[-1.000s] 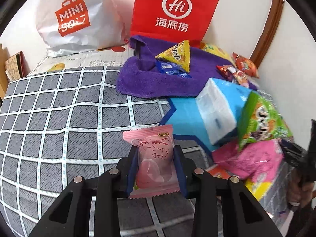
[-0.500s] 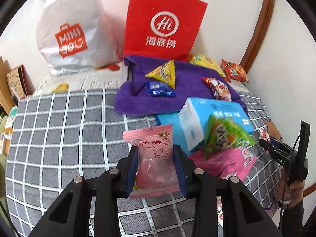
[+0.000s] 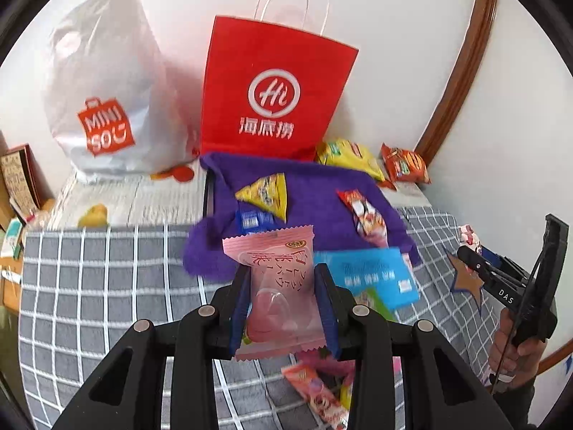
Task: Organize snacks
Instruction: 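Carry the strawberry packet and pink wafer packet over the purple towel with both grippers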
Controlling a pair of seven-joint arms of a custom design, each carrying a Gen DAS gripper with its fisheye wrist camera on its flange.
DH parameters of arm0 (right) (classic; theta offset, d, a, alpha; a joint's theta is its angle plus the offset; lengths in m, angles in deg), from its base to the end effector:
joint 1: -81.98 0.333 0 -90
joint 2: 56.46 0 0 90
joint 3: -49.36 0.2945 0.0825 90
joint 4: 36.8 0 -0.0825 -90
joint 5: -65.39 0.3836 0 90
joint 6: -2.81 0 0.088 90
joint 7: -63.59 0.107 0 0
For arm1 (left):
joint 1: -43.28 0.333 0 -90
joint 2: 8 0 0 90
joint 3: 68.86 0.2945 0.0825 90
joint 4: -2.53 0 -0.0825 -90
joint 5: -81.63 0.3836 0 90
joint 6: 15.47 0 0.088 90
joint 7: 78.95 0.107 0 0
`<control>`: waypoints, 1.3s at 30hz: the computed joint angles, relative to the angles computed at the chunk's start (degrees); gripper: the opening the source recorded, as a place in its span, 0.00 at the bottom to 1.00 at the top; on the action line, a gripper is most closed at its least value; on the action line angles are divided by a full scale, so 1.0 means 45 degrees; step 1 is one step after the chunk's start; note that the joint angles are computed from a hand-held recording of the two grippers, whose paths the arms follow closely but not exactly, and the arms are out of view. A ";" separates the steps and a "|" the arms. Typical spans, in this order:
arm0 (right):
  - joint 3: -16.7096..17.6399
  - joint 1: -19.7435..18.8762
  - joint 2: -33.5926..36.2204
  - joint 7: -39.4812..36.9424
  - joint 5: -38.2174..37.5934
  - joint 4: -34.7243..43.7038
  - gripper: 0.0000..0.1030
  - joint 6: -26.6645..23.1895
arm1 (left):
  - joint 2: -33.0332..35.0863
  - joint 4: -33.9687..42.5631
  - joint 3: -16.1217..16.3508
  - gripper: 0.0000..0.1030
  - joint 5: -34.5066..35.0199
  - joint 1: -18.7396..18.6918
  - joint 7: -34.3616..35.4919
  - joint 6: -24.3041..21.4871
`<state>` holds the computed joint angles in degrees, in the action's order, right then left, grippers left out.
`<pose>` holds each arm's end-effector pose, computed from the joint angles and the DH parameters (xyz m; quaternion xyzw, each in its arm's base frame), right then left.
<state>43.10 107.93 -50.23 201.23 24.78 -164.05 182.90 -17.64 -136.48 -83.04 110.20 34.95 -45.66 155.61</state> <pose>0.5195 0.2479 0.3874 -0.7188 0.5716 -0.2117 0.3344 0.4602 -0.2294 0.4256 -0.6961 0.6175 -0.3233 0.1723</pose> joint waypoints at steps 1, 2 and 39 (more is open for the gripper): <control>0.0298 -0.0171 0.0121 -0.0540 0.0555 0.0235 0.49 -0.0104 | 0.0141 0.0227 0.0184 0.32 -0.0363 -0.0169 0.0417 -0.0014; 0.0375 -0.0173 0.0200 -0.0803 0.0825 0.0409 0.49 -0.0163 | 0.0222 0.0378 0.0211 0.32 -0.0448 -0.0180 0.0528 -0.0049; 0.1776 0.0007 0.8354 -1.0143 0.9728 1.2235 0.49 -0.4901 | 0.5956 0.6611 0.0836 0.32 -0.3178 0.0281 0.4245 -0.1162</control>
<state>51.10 107.96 -12.64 155.59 68.56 -109.00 160.84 9.16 -106.73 -79.27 95.90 36.21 -26.56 150.38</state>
